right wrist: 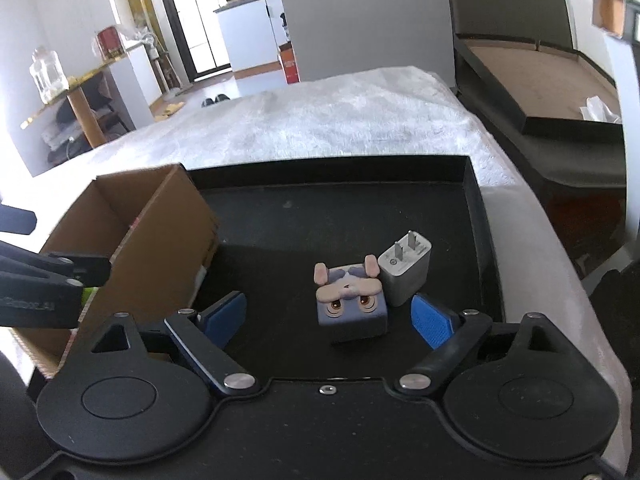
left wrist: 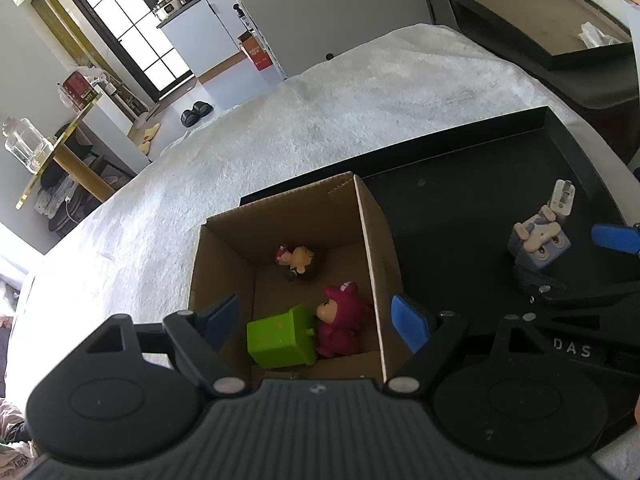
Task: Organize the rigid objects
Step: 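Close the right gripper on the blue-and-white bunny cube figure, then lift and carry the bunny cube figure with the right gripper over the box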
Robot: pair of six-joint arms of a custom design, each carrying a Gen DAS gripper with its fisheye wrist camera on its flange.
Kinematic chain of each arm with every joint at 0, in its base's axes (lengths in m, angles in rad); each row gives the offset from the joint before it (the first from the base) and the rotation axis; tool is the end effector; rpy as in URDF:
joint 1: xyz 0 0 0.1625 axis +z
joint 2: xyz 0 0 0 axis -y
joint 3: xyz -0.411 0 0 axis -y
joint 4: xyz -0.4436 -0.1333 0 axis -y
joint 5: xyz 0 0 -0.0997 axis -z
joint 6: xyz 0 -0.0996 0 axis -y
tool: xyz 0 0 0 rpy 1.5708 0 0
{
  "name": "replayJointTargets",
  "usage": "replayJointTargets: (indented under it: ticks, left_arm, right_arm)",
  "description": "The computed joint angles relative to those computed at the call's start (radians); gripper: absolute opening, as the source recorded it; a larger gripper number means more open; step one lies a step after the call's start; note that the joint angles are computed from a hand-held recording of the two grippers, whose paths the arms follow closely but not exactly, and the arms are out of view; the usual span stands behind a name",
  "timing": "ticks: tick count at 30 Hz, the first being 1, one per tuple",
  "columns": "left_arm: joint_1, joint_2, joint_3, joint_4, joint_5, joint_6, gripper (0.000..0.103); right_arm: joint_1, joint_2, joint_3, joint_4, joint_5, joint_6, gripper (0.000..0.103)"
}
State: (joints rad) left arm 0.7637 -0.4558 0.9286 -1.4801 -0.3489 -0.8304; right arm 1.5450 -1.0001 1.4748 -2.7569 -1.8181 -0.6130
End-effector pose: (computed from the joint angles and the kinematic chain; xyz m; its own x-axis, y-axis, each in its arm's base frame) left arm -0.4426 -0.7380 0.0594 -0.3657 -0.0309 -0.9302 0.5050 0.8330 -0.2261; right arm 0.0894 -0.7577 0.2976 -0.8006 -0.2845 0.5273 -0.5393 0.7256 -0.4274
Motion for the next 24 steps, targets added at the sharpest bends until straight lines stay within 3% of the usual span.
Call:
replayJointTargets:
  ticks: [7,10,12,24]
  left_arm:
    - [0.013,0.013,-0.024,0.003,-0.005,0.01,0.082]
    - [0.012,0.011,-0.017,-0.003,-0.003,0.01,0.082]
    - [0.01,0.007,-0.01,0.0,-0.005,-0.001,0.082]
    - [0.002,-0.025,0.046,-0.038,-0.017,-0.003,0.082]
  right_arm:
    - [-0.002,0.038,-0.023,-0.021,-0.039,0.001,0.087]
    - [-0.003,0.047,-0.026,-0.008,-0.051,-0.001,0.067]
    - [0.0,0.048,-0.017,-0.022,-0.075,-0.017,0.045]
    - [-0.008,-0.027,0.067,-0.008,-0.081,-0.012,0.044]
